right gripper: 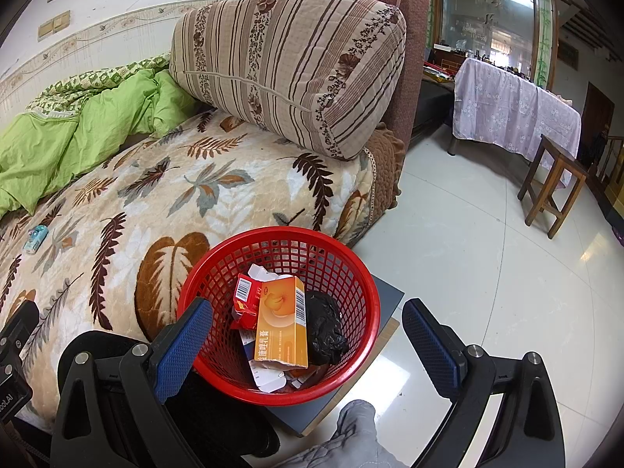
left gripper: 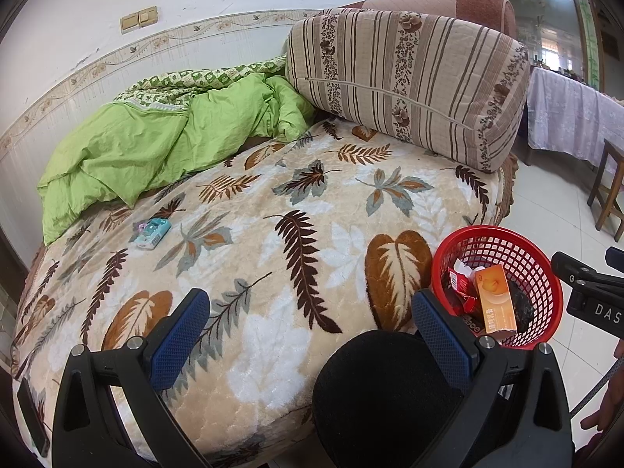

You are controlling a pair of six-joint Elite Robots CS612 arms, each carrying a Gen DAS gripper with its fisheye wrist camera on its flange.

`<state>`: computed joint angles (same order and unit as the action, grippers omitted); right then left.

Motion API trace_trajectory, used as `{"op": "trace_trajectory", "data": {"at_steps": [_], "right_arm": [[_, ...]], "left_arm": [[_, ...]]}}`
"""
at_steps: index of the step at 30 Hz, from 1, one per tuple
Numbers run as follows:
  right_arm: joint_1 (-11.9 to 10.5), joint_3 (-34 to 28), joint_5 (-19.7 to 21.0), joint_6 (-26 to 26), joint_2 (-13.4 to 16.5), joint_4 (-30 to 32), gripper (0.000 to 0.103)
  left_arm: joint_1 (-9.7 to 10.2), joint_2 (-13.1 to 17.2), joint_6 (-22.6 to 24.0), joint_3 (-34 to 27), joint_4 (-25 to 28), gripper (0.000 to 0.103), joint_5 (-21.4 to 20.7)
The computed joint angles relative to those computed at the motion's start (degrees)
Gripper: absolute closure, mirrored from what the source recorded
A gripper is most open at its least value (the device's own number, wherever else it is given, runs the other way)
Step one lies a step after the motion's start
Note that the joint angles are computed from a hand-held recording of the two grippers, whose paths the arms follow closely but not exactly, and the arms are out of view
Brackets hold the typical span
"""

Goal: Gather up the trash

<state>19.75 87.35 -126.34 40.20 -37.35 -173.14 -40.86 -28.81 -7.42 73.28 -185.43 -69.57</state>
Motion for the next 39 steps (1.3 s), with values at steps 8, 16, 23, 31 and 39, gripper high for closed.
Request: {"op": "trace_trajectory", "data": {"at_steps": [8,16,23,31,39], "right_arm": [[0.0,0.0,0.0,0.0,0.0,0.1,0.004],[0.0,0.0,0.0,0.0,0.0,0.0,0.004],[-0.1,-0.1,0.1,-0.1,0.0,0.1,0.004],[0.0,-0.1,0.1,-0.2,0.0,0.1,0.004],[0.1,-3.7,2.4,-9.8,2.4,-5.1,0.004]], "left_arm": [[0.02,0.0,0.0,0.0,0.0,0.0,-0.1],[0.01,0.0,-0.1,0.0,0.1,0.0,-0.3],[0.0,0.0,-0.2,0.0,0.1,0.0,-0.2],[0.12,0.0,-0.3,-0.1,0.2,0.0,-0.5],[1.5,-0.5,-6.9,-0.1,2.8,0.0,-0.3]]}}
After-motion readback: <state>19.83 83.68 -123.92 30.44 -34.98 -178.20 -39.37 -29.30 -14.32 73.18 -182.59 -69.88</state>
